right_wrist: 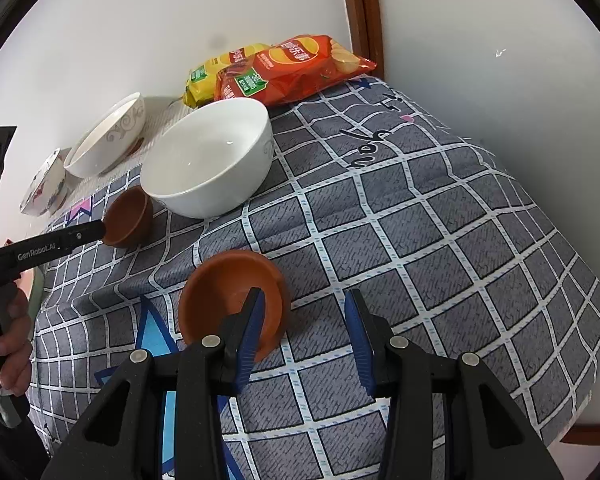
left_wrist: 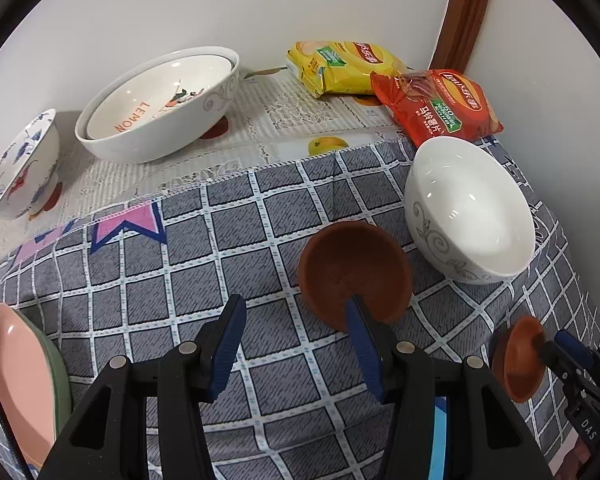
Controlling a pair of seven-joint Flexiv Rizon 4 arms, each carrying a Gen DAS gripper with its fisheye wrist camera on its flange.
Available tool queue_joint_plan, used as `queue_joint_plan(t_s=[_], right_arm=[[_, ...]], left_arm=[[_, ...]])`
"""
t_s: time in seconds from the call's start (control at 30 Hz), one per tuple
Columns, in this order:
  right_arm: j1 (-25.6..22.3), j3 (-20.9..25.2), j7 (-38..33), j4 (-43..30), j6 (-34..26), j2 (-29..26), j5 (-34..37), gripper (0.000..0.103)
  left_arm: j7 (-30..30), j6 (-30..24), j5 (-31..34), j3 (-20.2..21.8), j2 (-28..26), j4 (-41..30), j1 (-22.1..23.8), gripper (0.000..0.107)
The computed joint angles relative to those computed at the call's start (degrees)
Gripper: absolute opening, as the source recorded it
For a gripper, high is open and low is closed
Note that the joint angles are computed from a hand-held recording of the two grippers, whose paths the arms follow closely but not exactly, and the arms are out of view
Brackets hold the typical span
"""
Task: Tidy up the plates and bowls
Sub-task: 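Grasp one brown bowl with the left gripper while the right grasps another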
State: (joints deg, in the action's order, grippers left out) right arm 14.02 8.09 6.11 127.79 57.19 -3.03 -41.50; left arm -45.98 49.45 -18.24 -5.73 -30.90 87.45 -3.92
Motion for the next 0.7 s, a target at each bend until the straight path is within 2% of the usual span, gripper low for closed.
queue_joint_plan(t_s=[0.6,0.7], right_arm=[[-0.3,-1.06,-0.49,-0.68,2.13,-1.81,-0.71,0.041],[-0.27,-1.22,-0.85,-0.85,2.58,-2.25,-0.56,0.037]], left_arm=[[1.44,-1.31,-0.8,-1.1,-3.41,-3.32,-0.21,0.05],[1.46,-1.85,-0.74,-1.11,-3.98,-4.01,-0.31,0.05]])
